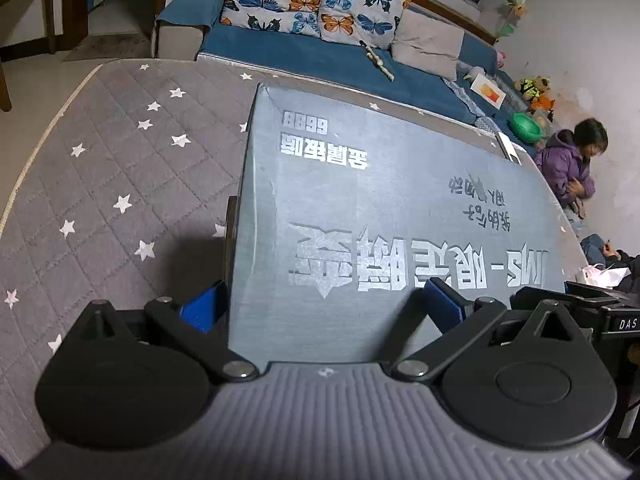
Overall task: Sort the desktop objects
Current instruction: 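Carry the dark grey box beside the stove with both grippers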
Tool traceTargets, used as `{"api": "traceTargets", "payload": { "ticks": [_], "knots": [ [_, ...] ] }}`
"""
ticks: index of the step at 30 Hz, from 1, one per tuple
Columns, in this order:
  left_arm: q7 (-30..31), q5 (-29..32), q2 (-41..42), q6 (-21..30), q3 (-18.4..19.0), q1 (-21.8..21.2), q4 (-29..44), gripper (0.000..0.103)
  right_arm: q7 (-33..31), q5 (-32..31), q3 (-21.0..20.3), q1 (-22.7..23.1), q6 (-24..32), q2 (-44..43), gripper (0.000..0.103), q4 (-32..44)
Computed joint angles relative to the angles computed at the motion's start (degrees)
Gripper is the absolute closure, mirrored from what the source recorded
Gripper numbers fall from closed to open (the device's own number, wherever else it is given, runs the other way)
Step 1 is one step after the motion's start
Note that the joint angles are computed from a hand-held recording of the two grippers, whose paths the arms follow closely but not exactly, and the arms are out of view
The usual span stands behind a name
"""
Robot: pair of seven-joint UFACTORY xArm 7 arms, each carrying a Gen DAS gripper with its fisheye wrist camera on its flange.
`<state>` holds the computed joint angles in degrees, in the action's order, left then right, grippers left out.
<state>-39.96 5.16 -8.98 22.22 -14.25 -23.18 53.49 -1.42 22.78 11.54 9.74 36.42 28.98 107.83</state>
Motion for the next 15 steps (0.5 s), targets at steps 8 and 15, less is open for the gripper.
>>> {"api": "traceTargets", "payload": {
  "ticks": [8, 15],
  "knots": [
    [3.95, 0.12, 13.82, 4.93, 2.8, 0.09, 16.37, 0.0, -0.16, 0.96, 0.49, -0.85, 4.29, 3.55, 0.0, 4.63],
    [5.8, -0.85, 18.4, 7.67, 3.93, -0.51, 22.3, 0.0, 0.52, 1.64, 0.57, -1.15, 7.16, 5.38, 0.0, 7.42]
  ]
}}
